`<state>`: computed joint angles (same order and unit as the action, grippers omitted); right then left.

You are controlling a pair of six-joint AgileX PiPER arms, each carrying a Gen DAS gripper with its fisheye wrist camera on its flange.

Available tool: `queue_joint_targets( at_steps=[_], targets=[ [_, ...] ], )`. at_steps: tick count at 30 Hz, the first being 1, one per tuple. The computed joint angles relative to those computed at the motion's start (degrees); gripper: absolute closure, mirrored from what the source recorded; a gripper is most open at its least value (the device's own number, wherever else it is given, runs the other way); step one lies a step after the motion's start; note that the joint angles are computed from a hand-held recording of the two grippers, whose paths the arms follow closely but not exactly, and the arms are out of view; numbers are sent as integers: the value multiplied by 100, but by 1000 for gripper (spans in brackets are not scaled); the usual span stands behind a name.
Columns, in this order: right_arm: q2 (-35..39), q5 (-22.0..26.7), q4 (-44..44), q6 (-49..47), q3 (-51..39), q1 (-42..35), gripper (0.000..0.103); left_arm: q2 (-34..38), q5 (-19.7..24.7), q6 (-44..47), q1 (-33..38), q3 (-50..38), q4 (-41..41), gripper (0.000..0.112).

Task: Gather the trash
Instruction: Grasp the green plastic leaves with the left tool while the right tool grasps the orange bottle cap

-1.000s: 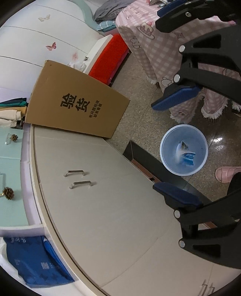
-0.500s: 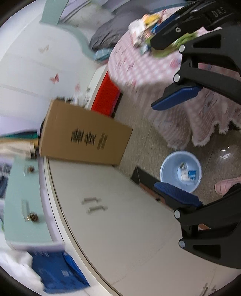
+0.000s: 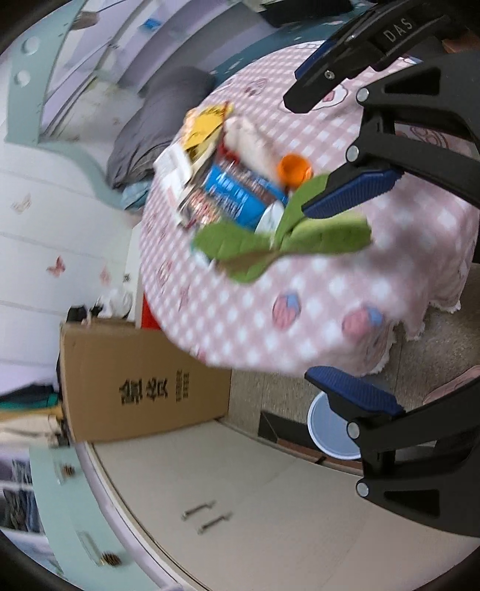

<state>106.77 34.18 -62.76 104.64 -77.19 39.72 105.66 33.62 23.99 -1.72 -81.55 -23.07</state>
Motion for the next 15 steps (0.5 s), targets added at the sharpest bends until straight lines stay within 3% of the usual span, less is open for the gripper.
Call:
queue_joint_targets(
  at_steps=[7,9,10,11,15],
  targets=[
    [-187,-655,211,-24,602,-369,18,541,146,-273,-391,-404,277,37],
    [-163,-739,358,-178,611,-375,18,657,276,-114,-365,-493,95,76],
    [-99,-827,596,-457,529,-420,18,713,413,67,-308,-554,-119,84],
    [-43,-868,768,-662,438,-445,18,730,484,324,-236,-556,-401,100],
    [256,-945,1752,-1845,-56,-512,18,420,109,1073,-64,-161,-1054,106]
  ],
)
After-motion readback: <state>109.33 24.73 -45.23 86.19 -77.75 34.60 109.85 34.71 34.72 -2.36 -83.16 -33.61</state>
